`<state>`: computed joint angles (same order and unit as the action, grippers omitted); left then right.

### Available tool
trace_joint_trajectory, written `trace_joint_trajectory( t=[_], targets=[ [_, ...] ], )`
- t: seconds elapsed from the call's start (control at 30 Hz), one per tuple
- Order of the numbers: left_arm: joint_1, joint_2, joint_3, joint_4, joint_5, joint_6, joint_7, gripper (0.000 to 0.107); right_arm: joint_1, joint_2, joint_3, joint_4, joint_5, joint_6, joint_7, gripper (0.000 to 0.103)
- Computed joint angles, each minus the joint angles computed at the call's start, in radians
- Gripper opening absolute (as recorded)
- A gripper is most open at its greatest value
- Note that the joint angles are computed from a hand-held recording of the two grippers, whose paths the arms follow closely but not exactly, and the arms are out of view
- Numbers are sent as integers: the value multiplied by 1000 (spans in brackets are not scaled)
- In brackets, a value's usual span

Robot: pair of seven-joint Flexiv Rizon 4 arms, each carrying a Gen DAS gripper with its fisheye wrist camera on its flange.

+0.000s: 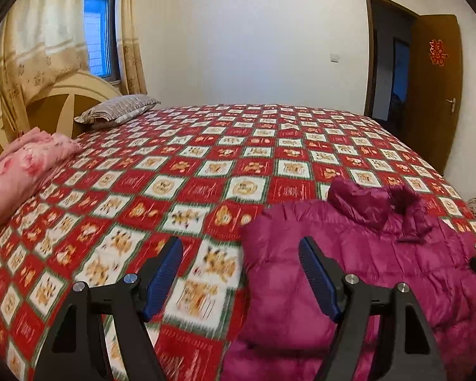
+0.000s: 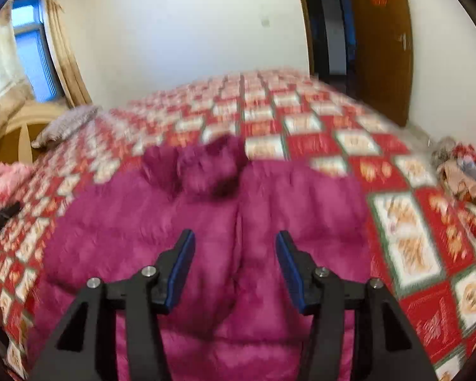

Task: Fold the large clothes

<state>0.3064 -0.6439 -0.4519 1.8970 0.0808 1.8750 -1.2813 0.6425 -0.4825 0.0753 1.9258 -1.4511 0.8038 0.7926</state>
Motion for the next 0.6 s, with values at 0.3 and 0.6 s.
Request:
trace_joint_trajectory(
  t=[0.3, 0.6],
  targets=[
    [-333, -112, 296, -193, -187, -134, 18, 76, -47, -189, -55, -167, 66, 254, -209, 37],
    [-446, -201, 438, -264, -274, -249, 2, 80, -19, -200, -120, -132, 29, 330, -179, 35]
  ],
)
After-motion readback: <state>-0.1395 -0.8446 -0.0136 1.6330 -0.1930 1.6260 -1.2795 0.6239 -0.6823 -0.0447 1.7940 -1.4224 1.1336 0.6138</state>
